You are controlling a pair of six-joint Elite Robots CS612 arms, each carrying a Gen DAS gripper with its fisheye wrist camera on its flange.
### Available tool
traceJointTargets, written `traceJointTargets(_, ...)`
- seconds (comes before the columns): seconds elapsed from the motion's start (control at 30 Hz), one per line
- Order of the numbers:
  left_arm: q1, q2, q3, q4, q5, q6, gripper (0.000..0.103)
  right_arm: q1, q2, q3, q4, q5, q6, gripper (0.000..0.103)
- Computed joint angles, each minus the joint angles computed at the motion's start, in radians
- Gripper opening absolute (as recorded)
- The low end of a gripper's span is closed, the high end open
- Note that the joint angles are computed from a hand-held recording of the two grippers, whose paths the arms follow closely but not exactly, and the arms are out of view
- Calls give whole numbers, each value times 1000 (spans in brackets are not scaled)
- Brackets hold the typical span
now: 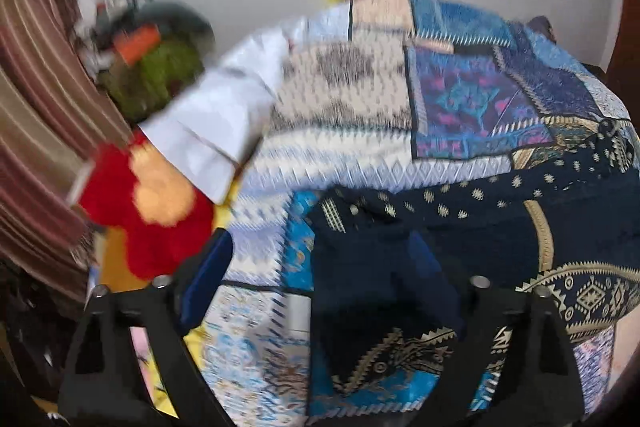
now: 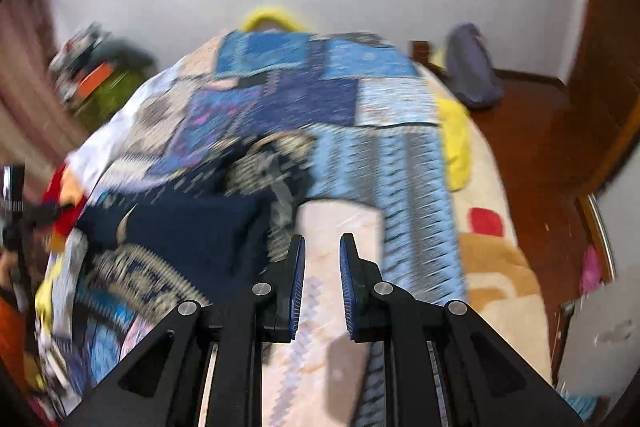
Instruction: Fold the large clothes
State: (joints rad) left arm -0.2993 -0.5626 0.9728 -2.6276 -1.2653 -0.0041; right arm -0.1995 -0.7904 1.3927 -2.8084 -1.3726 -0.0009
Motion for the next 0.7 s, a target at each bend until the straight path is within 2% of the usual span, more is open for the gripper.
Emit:
traceJointTargets(0.2, 2, -29, 61, 19, -148, 9, 92, 61, 3, 11, 36, 36, -120, 13)
traceJointTargets(0.3, -4, -17, 75, 38, -198, 21, 92, 87, 28, -14, 71, 57, -162, 13)
traceJointTargets(0.37, -12, 3, 68, 54, -203, 21, 92, 101, 47, -31, 92, 58, -185, 13)
traceJointTargets(0.4, -16, 13, 62, 60, -196, 18, 92, 110, 60, -45, 106, 53, -194, 13)
traceJointTargets(0.57, -34, 92, -24, 84, -70, -4, 92, 138, 144, -156, 202, 41, -221, 13)
traceJointTargets(0.63, -26, 121, -79, 103, -74, -25, 92, 147, 177, -206, 234, 15, -220, 13)
traceJointTargets(0.7, -22, 156, -155, 135, -39, -44, 92, 151, 205, -250, 229, 6, -215, 13)
